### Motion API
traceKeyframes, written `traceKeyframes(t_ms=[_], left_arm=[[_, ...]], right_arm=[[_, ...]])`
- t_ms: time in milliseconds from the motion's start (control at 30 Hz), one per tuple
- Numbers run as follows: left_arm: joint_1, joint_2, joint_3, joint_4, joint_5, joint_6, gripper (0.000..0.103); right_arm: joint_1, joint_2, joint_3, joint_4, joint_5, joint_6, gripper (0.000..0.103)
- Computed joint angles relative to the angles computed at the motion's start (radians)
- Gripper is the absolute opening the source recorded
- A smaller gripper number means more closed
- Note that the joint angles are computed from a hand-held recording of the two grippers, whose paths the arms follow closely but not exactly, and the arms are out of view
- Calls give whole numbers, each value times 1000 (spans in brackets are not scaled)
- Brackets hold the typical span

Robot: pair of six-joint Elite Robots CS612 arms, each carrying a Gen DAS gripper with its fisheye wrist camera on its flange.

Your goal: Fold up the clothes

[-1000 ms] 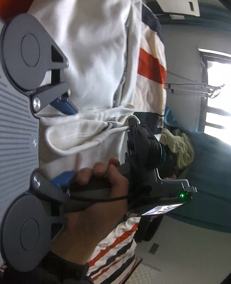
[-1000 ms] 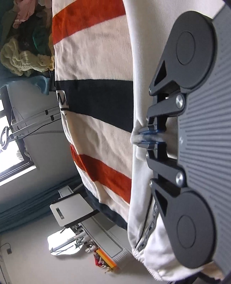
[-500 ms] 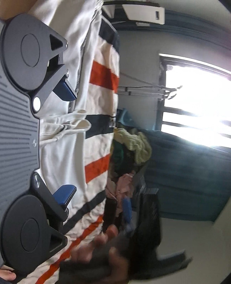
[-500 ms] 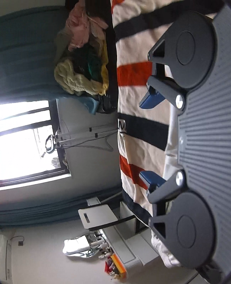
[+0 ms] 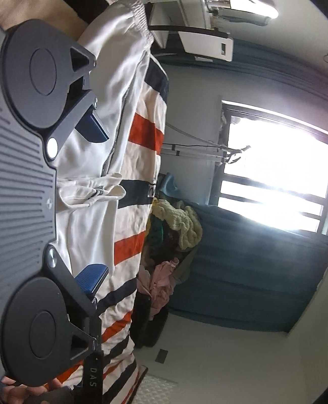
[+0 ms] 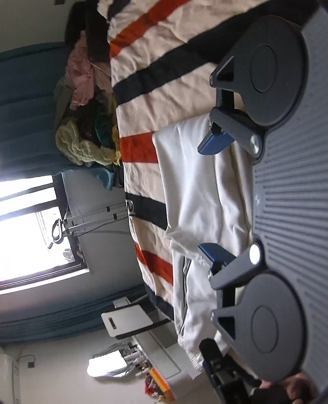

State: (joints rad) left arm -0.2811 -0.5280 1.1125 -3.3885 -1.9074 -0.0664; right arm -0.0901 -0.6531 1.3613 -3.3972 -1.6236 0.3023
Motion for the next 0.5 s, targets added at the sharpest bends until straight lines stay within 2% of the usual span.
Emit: traceKeyframes(t_ms=[100,200,267,300,367,433,500], left_arm=[[3,15,-26,44,-1,-8,103],[5,31,-77,157,88,-18,103],[17,42,-129,292,158,-87,103],[26,52,-160,361,182,-143,102],[53,81,-232,491,189,-336,97],[85,120,-307,592,96,-520,93],[102,140,-343,627,45,-606,93]], right_arm=[[6,10,-14,-14,-29,-6,78],[6,13,-18,-3,-43,-5,78],[6,12,-16,19,-54,3,78],[6,11,-15,27,-55,9,78],[3,10,-14,35,-48,24,78],[2,10,-14,45,-45,33,78],[5,11,-18,66,-55,23,78]])
